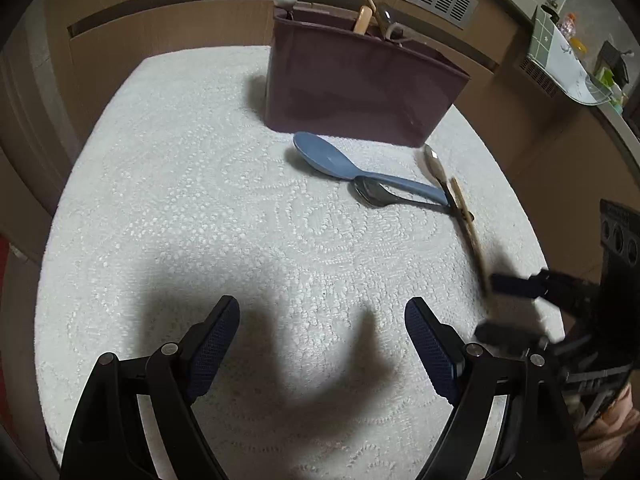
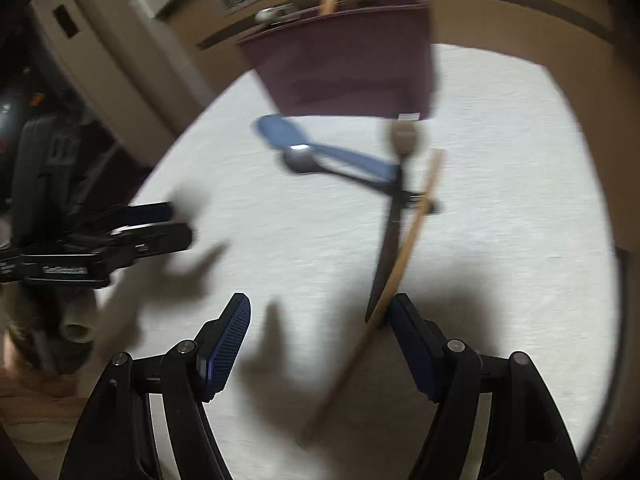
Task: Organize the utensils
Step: 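Move both open tools back down toward the remaining utensils on the table, then grasp the black-handled grey spoon with the left tool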
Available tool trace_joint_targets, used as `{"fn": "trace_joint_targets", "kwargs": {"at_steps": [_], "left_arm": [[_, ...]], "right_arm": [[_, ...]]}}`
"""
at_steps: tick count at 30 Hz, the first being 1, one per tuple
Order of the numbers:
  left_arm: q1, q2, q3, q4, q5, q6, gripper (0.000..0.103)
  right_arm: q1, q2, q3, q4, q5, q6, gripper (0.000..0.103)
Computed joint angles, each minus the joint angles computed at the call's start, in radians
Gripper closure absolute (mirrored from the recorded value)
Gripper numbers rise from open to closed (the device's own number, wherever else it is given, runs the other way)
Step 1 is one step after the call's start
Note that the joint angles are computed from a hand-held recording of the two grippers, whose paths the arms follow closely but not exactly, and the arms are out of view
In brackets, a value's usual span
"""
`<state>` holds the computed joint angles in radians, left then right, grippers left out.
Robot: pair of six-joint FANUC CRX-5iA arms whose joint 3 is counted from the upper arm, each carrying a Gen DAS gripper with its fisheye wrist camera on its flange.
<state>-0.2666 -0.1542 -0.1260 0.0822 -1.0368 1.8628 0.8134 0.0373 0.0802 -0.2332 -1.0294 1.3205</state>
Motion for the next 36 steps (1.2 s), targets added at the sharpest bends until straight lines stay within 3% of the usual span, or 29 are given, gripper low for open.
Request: {"fn": "trace_joint_targets", "kwargs": {"at_steps": [2,3,5,9,12,20,22,24,26,29,32,36], "left_arm": [[0.005,-0.014,0.0,-0.019,-0.006,0.019,0.018],[0.011,-0.021,-0.001,-0.027,-0.012,0.028,0.018],[0.026,-0.034,-0.006,-0.036,-0.022,0.039,0.018],[0.051,-0.046,-0.031,-0.029,-0.019,0.042,0.018],[0.058,-0.041,-0.045,-0.006,-0.006,0.036,0.018],[0.025,-0.024,-0.057,0.065,0.034,-0.072,0.018],[0.014,-0.009,-0.055,0.111,0.059,-0.123,0.018],[0.004,0.012,-0.042,0.163,0.093,-0.175,0.026],[-0.01,0.056,0.001,0.206,0.114,-0.241,0.038],[-0.06,0.169,0.132,0.193,0.105,-0.317,0.039],[-0.112,0.32,0.317,0.116,0.026,-0.33,0.039],[-0.168,0.518,0.593,-0.043,-0.126,-0.229,0.039]], "right_arm": [[0.019,0.018,0.026,-0.036,-0.009,0.037,0.045],[0.036,0.024,0.034,-0.031,-0.011,0.051,0.055],[0.057,0.025,0.036,0.014,0.006,0.035,0.064],[0.079,-0.01,-0.062,0.223,0.104,-0.201,0.065],[0.054,0.016,-0.06,0.282,0.099,-0.339,0.066],[0.072,-0.032,-0.123,0.364,0.097,-0.322,0.065],[0.07,-0.045,-0.144,0.399,0.081,-0.336,0.057],[0.069,-0.069,-0.179,0.423,0.073,-0.37,0.033],[0.063,-0.086,-0.198,0.407,0.073,-0.37,0.027],[0.072,-0.112,-0.225,0.383,0.063,-0.356,0.026],[0.104,-0.148,-0.28,0.42,0.078,-0.382,0.016],[0.123,-0.177,-0.316,0.425,0.1,-0.39,0.008]]}}
